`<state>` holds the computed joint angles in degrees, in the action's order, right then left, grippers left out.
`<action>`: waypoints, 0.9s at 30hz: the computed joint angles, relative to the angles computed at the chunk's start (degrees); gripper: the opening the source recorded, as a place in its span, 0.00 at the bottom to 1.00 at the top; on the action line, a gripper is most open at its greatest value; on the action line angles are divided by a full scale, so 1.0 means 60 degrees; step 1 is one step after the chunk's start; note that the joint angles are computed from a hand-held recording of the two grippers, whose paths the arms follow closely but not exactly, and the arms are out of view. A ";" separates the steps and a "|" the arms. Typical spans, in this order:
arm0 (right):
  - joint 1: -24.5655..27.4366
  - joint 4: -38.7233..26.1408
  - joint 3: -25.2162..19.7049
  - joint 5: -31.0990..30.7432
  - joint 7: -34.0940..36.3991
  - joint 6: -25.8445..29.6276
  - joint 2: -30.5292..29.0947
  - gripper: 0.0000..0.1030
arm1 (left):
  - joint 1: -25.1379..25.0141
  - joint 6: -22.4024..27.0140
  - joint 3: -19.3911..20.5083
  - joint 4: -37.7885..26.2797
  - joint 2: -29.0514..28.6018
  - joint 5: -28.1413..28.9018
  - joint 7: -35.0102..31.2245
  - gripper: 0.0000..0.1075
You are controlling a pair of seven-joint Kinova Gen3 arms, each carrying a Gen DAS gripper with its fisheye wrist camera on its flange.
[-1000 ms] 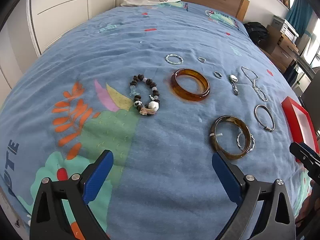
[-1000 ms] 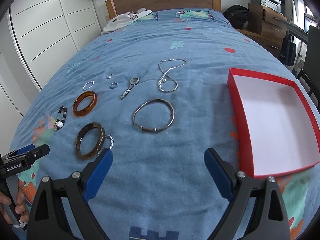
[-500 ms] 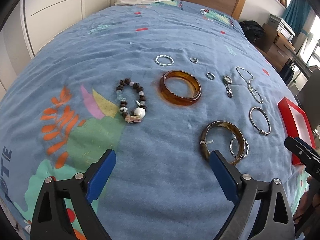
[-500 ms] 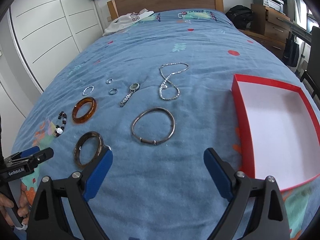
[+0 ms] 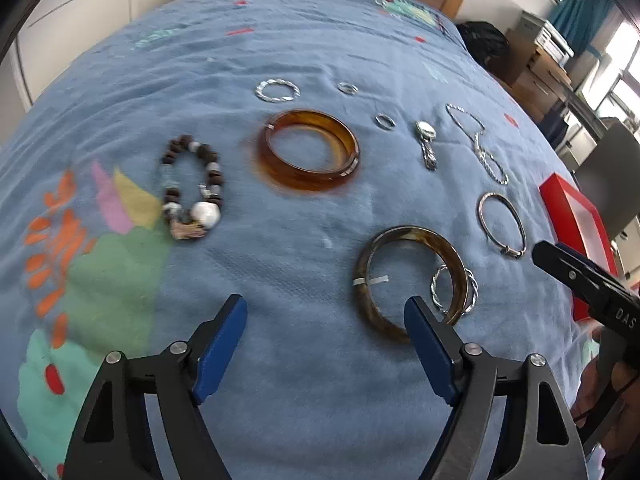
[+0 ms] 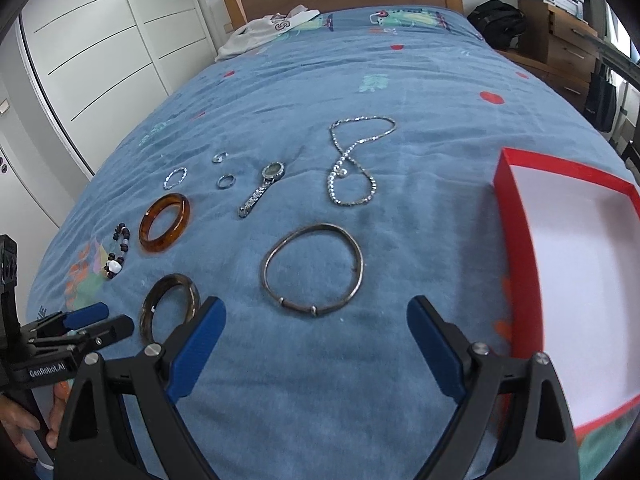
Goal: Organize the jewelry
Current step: 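Reach the left tool to the dark brown bangle while the right tool approaches the silver bangle, then grasp the dark brown bangle with the left tool while the right tool grasps the silver bangle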
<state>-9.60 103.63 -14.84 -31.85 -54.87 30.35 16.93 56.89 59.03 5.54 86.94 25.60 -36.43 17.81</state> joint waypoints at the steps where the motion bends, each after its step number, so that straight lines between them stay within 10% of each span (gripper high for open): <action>1: -0.0027 -0.0057 0.0020 0.0034 -0.0025 0.0029 0.0065 0.90 | -0.0109 -0.0146 0.0031 0.0021 0.0022 0.0048 -0.0126 0.70; 10: -0.0220 -0.0703 -0.0039 0.0295 -0.0379 0.0258 0.0700 0.90 | -0.0398 -0.0239 -0.0047 -0.0181 0.0282 0.0367 -0.1160 0.53; 20: -0.1200 -0.0972 0.0309 0.1861 -0.1555 -0.0088 0.1026 0.83 | -0.0314 -0.0831 -0.0143 0.0842 -0.0339 0.0237 -0.0697 0.08; 27: -0.1001 -0.0760 0.0052 0.2327 -0.1670 -0.0360 0.0875 0.68 | -0.0152 -0.0831 0.0093 0.1162 -0.0620 -0.0192 0.0033 0.08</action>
